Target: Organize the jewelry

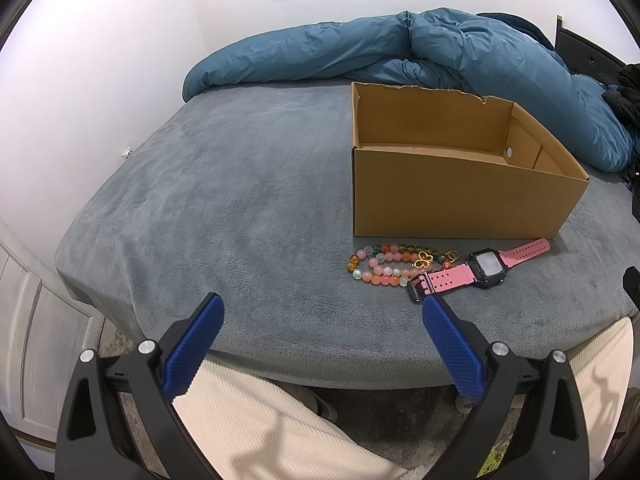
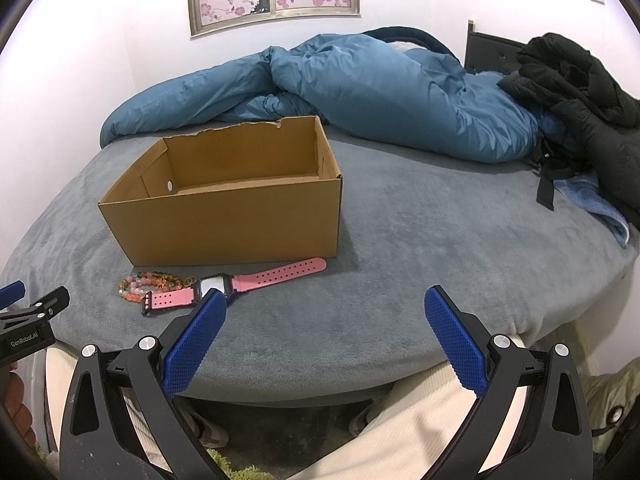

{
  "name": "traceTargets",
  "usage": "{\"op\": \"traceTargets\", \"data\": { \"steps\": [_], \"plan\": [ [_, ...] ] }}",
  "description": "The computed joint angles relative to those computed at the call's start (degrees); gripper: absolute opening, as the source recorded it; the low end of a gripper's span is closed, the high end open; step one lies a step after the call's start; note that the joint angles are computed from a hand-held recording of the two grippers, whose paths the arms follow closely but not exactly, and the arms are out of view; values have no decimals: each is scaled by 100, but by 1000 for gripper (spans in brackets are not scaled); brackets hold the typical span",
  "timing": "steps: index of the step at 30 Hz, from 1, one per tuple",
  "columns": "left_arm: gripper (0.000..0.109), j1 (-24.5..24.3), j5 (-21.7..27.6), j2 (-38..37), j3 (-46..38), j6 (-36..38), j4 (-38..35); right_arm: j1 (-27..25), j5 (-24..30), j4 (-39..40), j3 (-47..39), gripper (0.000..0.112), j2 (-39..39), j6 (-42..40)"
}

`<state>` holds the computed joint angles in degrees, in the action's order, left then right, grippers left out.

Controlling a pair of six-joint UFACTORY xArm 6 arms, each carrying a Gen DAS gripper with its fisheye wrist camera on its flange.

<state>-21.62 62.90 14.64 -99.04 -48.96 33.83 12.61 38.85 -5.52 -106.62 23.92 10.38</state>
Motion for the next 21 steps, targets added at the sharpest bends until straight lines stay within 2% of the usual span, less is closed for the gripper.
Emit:
{"op": "traceTargets", "data": {
  "steps": [11,21],
  "plan": [
    [97,-26,51,29,-48,-18,-2,-1,0,-2,7,95,-7,2],
    [97,93,-23,127,-5,154,-244,53,264,65,-411,95,308,-91]
  ]
}}
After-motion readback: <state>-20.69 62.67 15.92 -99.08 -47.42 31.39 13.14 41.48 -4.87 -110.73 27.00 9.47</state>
